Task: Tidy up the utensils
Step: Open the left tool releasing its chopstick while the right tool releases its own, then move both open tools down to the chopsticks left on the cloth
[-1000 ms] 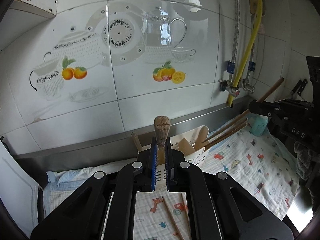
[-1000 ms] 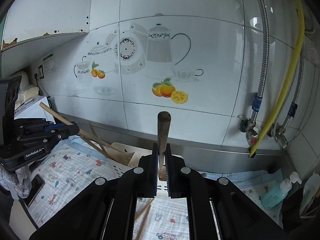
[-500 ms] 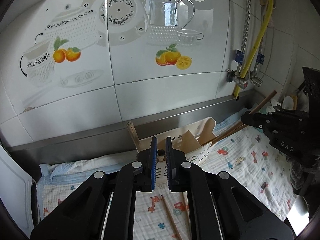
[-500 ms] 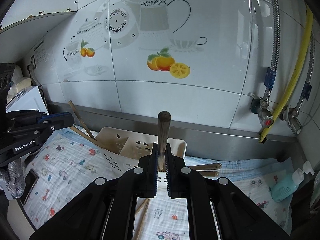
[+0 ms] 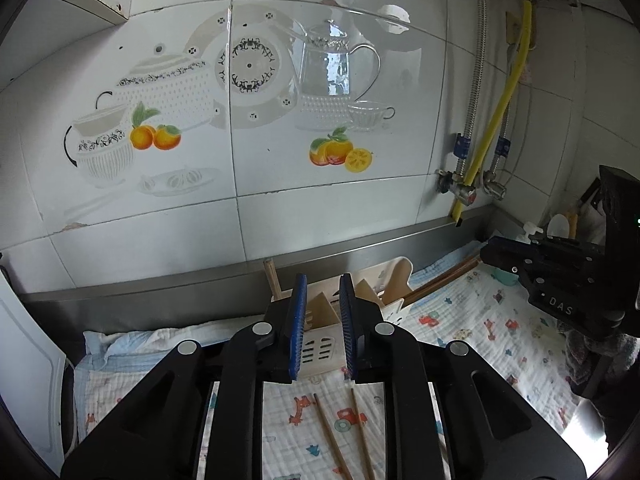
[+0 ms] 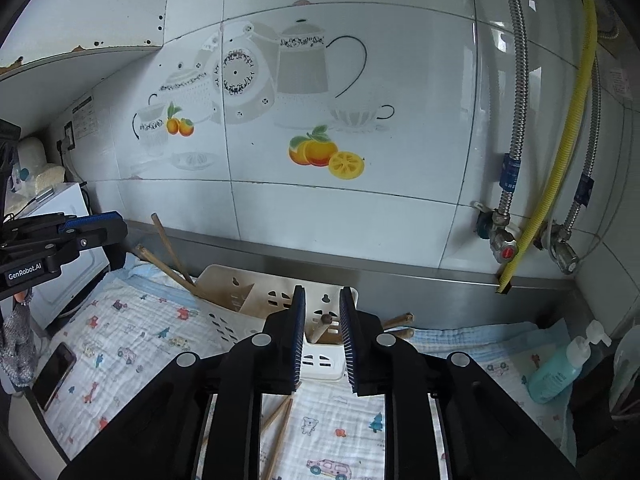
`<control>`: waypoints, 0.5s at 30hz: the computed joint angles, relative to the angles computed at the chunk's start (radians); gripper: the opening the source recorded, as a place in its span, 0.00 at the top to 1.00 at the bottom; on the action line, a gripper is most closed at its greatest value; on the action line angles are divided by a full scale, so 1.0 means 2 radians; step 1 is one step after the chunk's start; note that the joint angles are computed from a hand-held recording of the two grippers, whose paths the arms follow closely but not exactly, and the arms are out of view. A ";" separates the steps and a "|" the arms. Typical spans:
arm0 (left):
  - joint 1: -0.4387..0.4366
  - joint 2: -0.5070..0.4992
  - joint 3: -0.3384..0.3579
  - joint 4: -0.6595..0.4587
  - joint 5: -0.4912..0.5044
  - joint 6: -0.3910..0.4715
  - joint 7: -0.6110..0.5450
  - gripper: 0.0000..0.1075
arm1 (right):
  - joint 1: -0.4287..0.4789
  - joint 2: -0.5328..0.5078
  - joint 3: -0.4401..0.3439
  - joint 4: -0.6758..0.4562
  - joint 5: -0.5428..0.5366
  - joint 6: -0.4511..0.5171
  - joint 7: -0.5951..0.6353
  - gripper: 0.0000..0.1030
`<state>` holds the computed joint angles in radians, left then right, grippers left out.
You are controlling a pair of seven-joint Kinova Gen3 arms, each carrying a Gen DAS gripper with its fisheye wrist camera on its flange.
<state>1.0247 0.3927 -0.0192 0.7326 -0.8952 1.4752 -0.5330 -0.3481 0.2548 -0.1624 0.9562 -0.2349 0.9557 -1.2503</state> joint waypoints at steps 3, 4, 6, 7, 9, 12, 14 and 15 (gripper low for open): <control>0.020 -0.013 0.002 0.025 -0.015 -0.001 0.028 0.80 | 0.013 -0.029 -0.005 0.043 -0.020 -0.019 0.018 0.78; 0.026 -0.016 0.004 0.033 -0.021 0.000 0.038 0.77 | 0.017 -0.040 -0.006 0.061 -0.029 -0.027 0.025 0.77; 0.039 -0.021 0.010 0.049 -0.036 0.008 0.058 0.68 | 0.020 -0.060 -0.006 0.092 -0.039 -0.041 0.033 0.76; 0.043 -0.023 0.014 0.057 -0.042 0.011 0.066 0.68 | 0.023 -0.070 -0.006 0.107 -0.048 -0.046 0.041 0.76; 0.050 -0.029 0.024 0.078 -0.048 0.013 0.088 0.68 | 0.027 -0.089 -0.004 0.140 -0.066 -0.057 0.054 0.76; 0.054 -0.042 0.042 0.117 -0.053 0.013 0.130 0.68 | 0.027 -0.116 0.002 0.185 -0.083 -0.072 0.068 0.76; 0.057 -0.043 0.054 0.137 -0.058 0.020 0.153 0.68 | 0.023 -0.132 0.005 0.215 -0.084 -0.083 0.069 0.76; 0.057 -0.045 0.060 0.149 -0.057 0.023 0.167 0.68 | 0.020 -0.139 0.007 0.229 -0.083 -0.089 0.070 0.76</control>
<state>1.1391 0.3035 0.1002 1.0299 -1.0083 1.5209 -0.1996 -0.3071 -0.0225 -0.1485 1.4140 -0.4012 0.7785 -1.1108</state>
